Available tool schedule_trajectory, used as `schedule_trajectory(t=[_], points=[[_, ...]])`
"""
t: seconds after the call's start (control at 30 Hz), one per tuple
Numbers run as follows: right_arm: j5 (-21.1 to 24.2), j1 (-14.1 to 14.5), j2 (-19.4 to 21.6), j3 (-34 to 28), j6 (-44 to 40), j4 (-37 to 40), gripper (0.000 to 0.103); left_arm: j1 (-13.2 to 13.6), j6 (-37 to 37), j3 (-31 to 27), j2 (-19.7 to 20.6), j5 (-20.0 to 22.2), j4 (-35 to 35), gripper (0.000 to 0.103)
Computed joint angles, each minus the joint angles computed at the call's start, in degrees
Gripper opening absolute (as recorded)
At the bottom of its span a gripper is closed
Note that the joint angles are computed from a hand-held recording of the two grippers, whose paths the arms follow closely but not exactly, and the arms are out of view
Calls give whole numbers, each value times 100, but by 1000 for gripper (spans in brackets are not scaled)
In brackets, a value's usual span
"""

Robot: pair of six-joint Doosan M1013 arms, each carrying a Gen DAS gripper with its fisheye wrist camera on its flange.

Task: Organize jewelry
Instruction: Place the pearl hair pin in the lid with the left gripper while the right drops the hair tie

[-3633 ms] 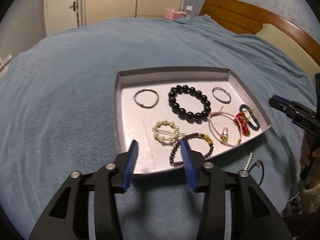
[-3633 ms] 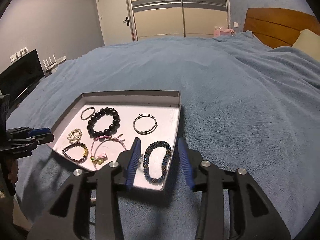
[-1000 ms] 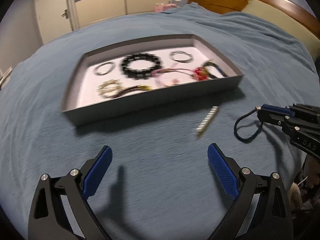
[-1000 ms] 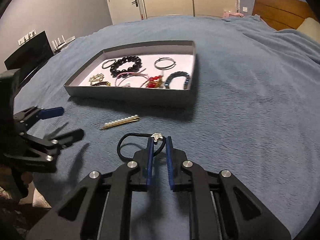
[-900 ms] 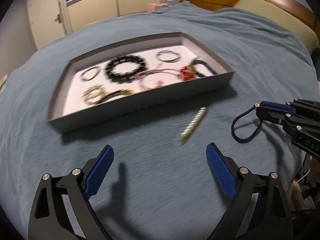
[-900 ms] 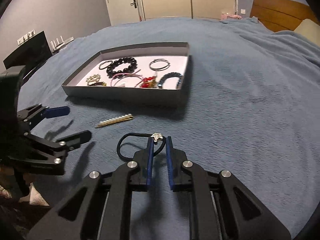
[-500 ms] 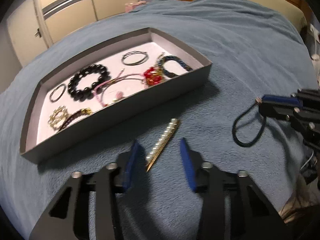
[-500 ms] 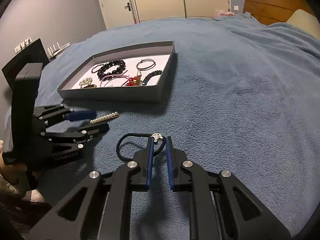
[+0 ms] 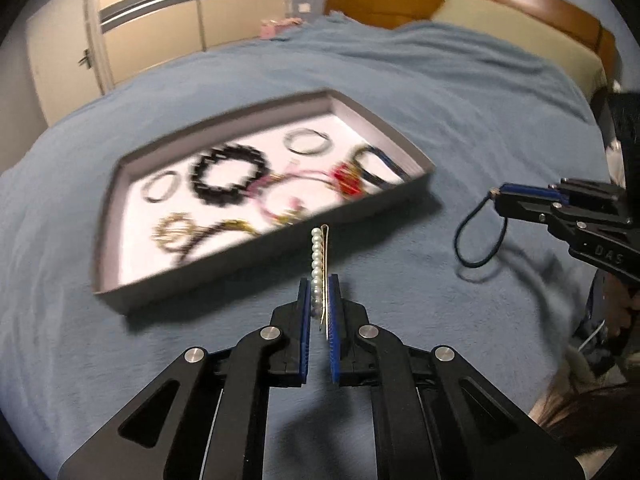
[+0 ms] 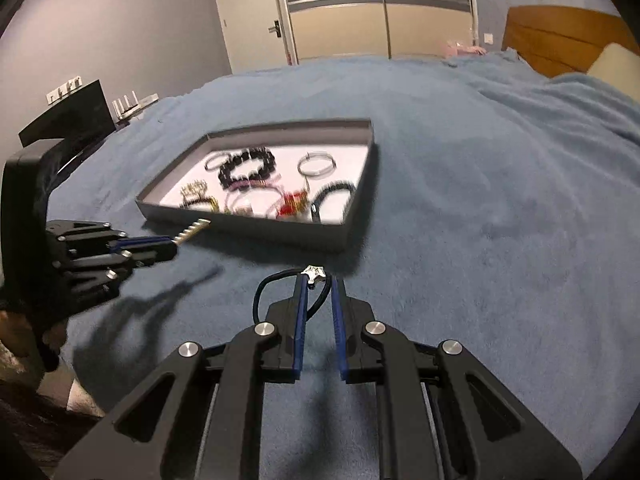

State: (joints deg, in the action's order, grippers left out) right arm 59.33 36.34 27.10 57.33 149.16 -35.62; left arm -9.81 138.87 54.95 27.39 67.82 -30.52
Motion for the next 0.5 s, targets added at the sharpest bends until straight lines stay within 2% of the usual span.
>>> schedule_trajectory(t=[0.13,0.27,0.5], points=[[53,-15,86,-257,-115,-251,12,182,-301,-422,163,64,-173,9],[136,-75,226,-595,-255,-487,12,251,-616,-862,373,-33,-48,9],[139,-325,575,-1236,-395,-444,12,251,-1423,-2132,1140,365,305,9]])
